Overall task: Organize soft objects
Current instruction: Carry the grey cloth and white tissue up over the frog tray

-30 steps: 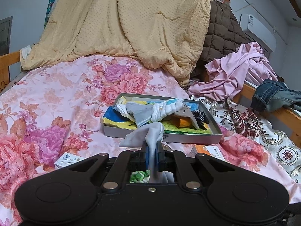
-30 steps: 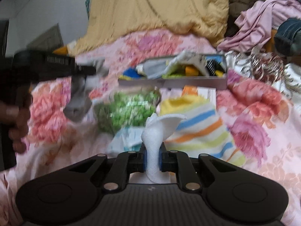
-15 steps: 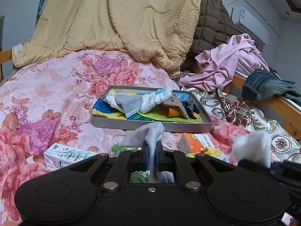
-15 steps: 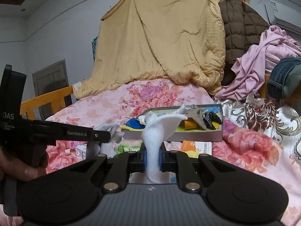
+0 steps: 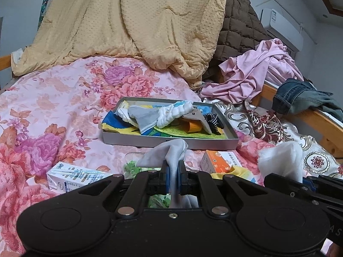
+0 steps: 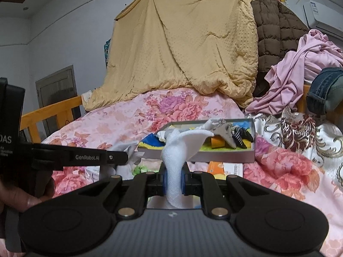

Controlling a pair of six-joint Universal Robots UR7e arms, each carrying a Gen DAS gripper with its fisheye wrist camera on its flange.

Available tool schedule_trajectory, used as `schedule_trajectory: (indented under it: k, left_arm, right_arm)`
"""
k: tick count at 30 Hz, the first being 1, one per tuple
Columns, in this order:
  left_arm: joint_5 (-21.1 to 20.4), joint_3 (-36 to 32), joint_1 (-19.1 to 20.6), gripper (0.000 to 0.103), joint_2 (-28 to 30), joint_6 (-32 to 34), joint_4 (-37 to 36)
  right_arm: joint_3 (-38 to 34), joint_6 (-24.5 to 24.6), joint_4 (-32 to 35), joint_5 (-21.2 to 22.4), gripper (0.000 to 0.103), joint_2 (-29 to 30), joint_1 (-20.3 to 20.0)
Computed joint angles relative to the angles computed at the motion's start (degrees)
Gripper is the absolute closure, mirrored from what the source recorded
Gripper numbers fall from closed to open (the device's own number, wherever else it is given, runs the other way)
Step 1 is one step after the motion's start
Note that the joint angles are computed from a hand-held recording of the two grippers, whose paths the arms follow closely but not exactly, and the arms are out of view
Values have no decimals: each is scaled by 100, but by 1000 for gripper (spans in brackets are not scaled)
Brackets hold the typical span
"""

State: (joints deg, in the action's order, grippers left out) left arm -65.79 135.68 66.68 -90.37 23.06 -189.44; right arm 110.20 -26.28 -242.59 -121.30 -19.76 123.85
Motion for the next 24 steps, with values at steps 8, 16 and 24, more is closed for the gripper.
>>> schedule_trajectory:
  k: [8, 16, 24]
  left_arm:
    - [-380, -328, 159, 96, 226, 50, -84]
    - [-679, -662, 295, 96, 443, 95, -122]
    - [-976, -1359, 391, 96, 884, 305, -305]
  right_arm:
    - [-176, -66, 92, -88, 90, -37, -8]
    - [-484, -330, 240, -130, 90, -91, -21]
    - [-1166, -696, 617, 86, 90, -218, -208]
